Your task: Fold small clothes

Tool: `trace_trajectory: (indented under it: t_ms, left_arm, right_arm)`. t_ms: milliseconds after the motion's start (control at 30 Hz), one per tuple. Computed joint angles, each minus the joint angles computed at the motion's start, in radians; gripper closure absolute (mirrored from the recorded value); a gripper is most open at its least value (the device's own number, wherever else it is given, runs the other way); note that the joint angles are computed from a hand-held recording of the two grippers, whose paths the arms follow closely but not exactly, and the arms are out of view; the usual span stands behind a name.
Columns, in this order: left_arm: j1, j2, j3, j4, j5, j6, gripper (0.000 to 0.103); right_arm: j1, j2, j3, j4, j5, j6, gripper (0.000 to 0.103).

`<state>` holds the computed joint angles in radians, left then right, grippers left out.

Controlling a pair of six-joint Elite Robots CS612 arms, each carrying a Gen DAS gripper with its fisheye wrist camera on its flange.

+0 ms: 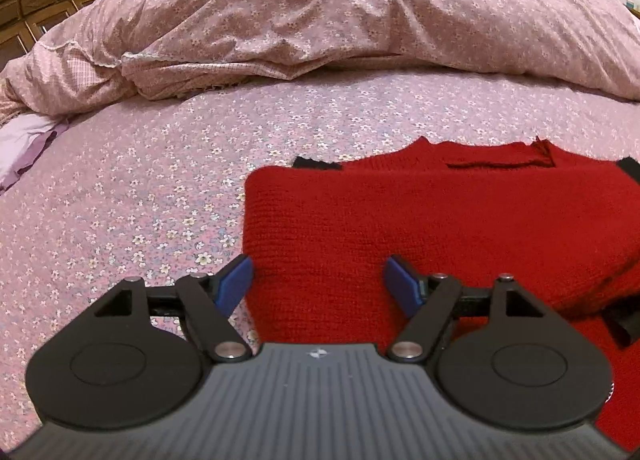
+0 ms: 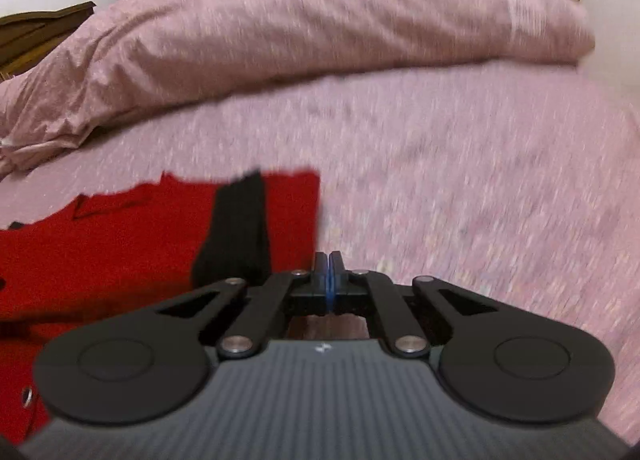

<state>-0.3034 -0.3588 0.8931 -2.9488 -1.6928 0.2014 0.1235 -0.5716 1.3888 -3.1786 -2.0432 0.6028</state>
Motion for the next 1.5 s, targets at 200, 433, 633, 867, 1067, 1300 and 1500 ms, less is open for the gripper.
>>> trace_trajectory:
  t_ms: [200,433,633,867,1067,1300,1500]
  left_arm:
    - [0.006,-0.019,0.025,0.003,-0.015,-0.01,0.025]
    - [0.018,-0.079,0.128,-0.038,-0.035,0.028,0.025]
    - [0.03,-0.137,0.229,-0.066,-0.023,-0.02,0.025]
    - [0.053,-0.205,0.354,-0.128,-0.06,0.015,0.025]
    - [0.08,-0.247,0.427,-0.114,-0.083,0.0,0.025]
    - [0.1,-0.278,0.501,-0.136,-0.061,0.001,0.025]
    - [0.116,-0.295,0.542,-0.134,-0.088,-0.003,0.025]
  right_arm:
    - [0.019,-0.003,-0.004,0.005,-0.031,-0.008,0.098]
    - [0.032,-0.054,0.07,-0.046,-0.002,-0.03,0.096]
    - [0.064,-0.091,0.126,-0.088,-0.012,-0.005,0.095]
    - [0.105,-0.118,0.173,-0.11,-0.013,0.023,0.094]
    - [0.139,-0.131,0.206,-0.119,-0.053,0.064,0.059]
    - [0.172,-0.138,0.24,-0.138,-0.105,0.127,0.022]
    - [0.188,-0.153,0.276,-0.133,-0.09,0.174,0.022]
